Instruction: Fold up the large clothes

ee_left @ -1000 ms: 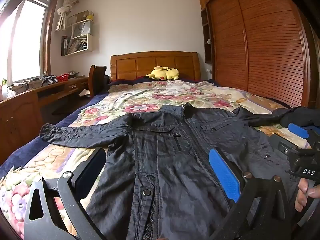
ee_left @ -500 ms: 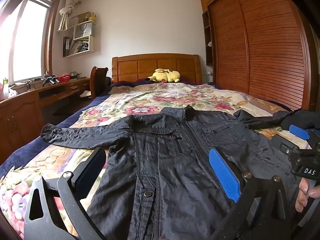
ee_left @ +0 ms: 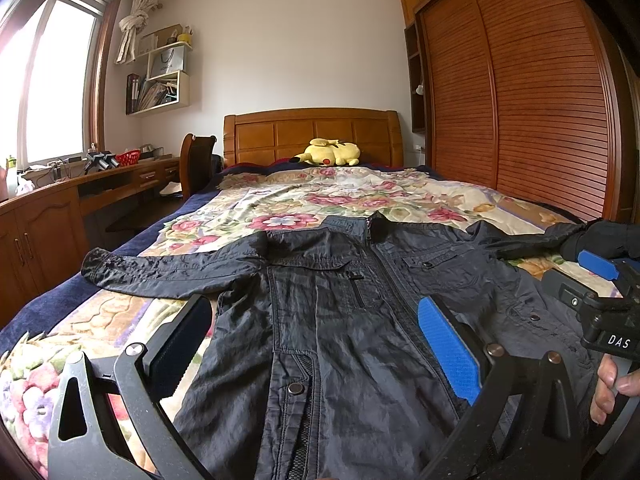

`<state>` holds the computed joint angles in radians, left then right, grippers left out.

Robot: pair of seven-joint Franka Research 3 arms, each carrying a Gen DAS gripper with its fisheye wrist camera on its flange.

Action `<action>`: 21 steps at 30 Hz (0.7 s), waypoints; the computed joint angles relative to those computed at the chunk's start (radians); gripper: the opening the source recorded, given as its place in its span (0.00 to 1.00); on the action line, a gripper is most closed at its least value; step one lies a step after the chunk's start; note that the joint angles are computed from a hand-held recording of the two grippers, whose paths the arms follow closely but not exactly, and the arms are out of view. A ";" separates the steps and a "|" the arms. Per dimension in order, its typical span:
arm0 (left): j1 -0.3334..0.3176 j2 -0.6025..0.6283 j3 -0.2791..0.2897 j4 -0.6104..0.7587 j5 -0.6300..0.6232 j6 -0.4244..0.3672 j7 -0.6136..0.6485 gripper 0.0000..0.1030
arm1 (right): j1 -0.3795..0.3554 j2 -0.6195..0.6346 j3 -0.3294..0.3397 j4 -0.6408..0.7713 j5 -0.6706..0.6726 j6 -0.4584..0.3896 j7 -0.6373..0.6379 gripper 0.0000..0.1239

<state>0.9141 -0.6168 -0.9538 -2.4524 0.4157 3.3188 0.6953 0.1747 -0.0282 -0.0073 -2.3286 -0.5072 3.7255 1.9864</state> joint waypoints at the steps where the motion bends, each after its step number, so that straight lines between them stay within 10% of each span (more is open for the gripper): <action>1: 0.003 0.000 -0.002 -0.001 -0.001 0.003 0.000 1.00 | 0.000 -0.001 0.001 -0.001 0.002 -0.001 -0.001 0.83; 21: -0.003 -0.001 0.004 -0.005 -0.013 0.007 0.015 1.00 | -0.004 0.003 0.000 0.004 -0.007 0.000 0.008 0.83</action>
<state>0.9110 -0.6180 -0.9501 -2.4578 0.4023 3.3259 0.7100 0.1711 -0.0254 -0.0070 -2.3249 -0.5146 3.7250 1.9943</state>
